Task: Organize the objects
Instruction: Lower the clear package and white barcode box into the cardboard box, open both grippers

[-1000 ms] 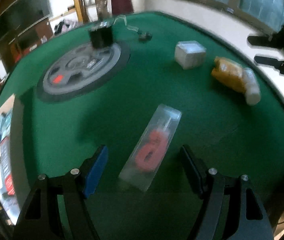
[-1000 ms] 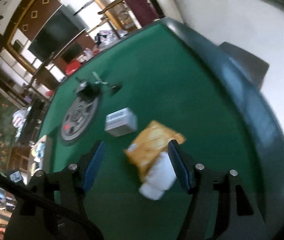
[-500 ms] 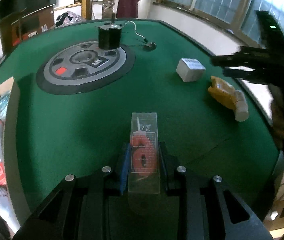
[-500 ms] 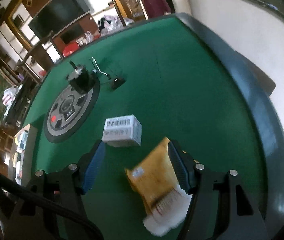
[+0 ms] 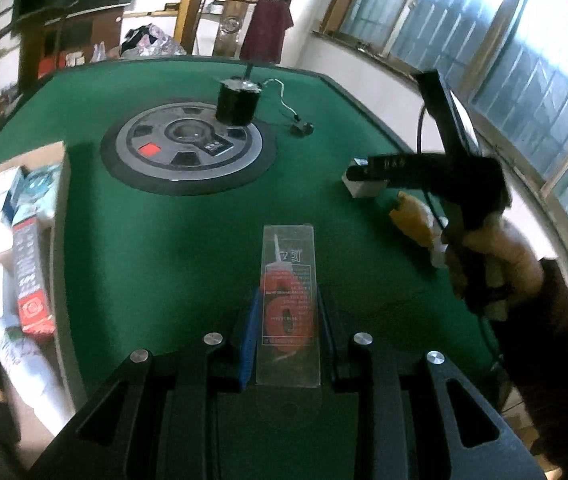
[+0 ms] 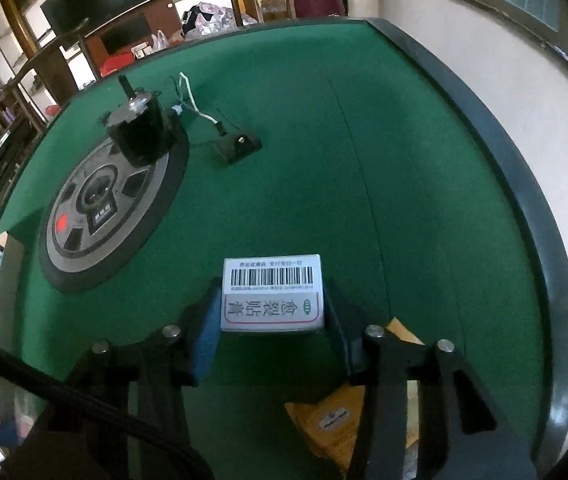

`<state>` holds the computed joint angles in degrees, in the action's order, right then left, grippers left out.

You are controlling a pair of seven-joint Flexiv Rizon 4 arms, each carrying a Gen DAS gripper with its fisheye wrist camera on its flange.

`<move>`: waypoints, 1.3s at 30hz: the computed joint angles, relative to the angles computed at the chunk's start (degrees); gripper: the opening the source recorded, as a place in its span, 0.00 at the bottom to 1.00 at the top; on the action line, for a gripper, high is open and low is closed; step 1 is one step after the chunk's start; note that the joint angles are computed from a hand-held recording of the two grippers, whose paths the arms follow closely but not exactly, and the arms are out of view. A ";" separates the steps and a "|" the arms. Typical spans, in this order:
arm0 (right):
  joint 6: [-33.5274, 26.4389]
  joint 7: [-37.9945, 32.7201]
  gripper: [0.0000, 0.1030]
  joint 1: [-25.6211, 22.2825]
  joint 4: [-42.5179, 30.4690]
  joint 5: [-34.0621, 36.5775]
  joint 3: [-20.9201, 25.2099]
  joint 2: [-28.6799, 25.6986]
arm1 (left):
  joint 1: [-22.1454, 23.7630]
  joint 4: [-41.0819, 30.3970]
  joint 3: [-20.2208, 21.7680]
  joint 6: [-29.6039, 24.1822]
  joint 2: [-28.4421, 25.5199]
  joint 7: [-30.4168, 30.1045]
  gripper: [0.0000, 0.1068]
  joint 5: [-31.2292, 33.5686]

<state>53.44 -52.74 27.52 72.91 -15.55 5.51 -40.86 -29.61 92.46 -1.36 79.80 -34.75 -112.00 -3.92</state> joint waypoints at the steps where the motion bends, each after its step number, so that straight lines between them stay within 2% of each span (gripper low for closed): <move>1: 0.71 0.34 0.43 0.23 1.08 -0.34 -0.33 0.67 | 0.73 1.65 -0.68 1.23 0.91 -0.19 0.22 -0.53; 7: 5.51 -0.53 0.43 -0.23 5.71 0.64 1.85 4.75 | 0.61 9.62 1.51 5.54 6.38 -3.83 0.22 -1.01; 10: 7.33 -3.65 0.43 -0.55 5.98 2.92 4.78 5.93 | -2.84 13.72 7.38 6.89 10.13 -9.16 0.22 1.56; 12: 7.89 -6.42 0.43 -0.20 5.55 4.34 6.84 6.36 | -6.12 15.44 12.78 6.42 12.27 -14.09 0.22 5.03; 17: 6.92 -15.10 0.43 1.19 1.84 10.02 12.51 4.94 | -15.24 17.02 27.29 1.56 15.51 -29.54 0.22 17.30; 19: 5.58 -19.17 0.43 1.94 -0.37 12.83 14.94 3.70 | -15.42 17.74 28.65 -0.20 16.39 -32.62 0.22 20.24; 24: 1.97 -28.07 0.43 5.36 -4.49 17.68 18.08 1.41 | -10.56 21.37 26.01 -1.46 17.87 -35.74 0.22 22.27; 29: 0.28 -36.38 0.43 9.28 -6.02 20.05 18.70 0.33 | -2.63 23.81 19.77 0.01 17.54 -34.73 0.22 21.10; 33: -1.59 -39.87 0.44 11.71 -7.11 20.77 17.94 -0.82 | 0.76 23.38 17.10 0.15 17.59 -36.02 0.22 23.83; 39: -1.83 -40.00 0.44 15.23 -5.74 18.39 14.63 -1.29 | 3.60 23.31 14.97 -0.15 18.37 -40.49 0.22 28.98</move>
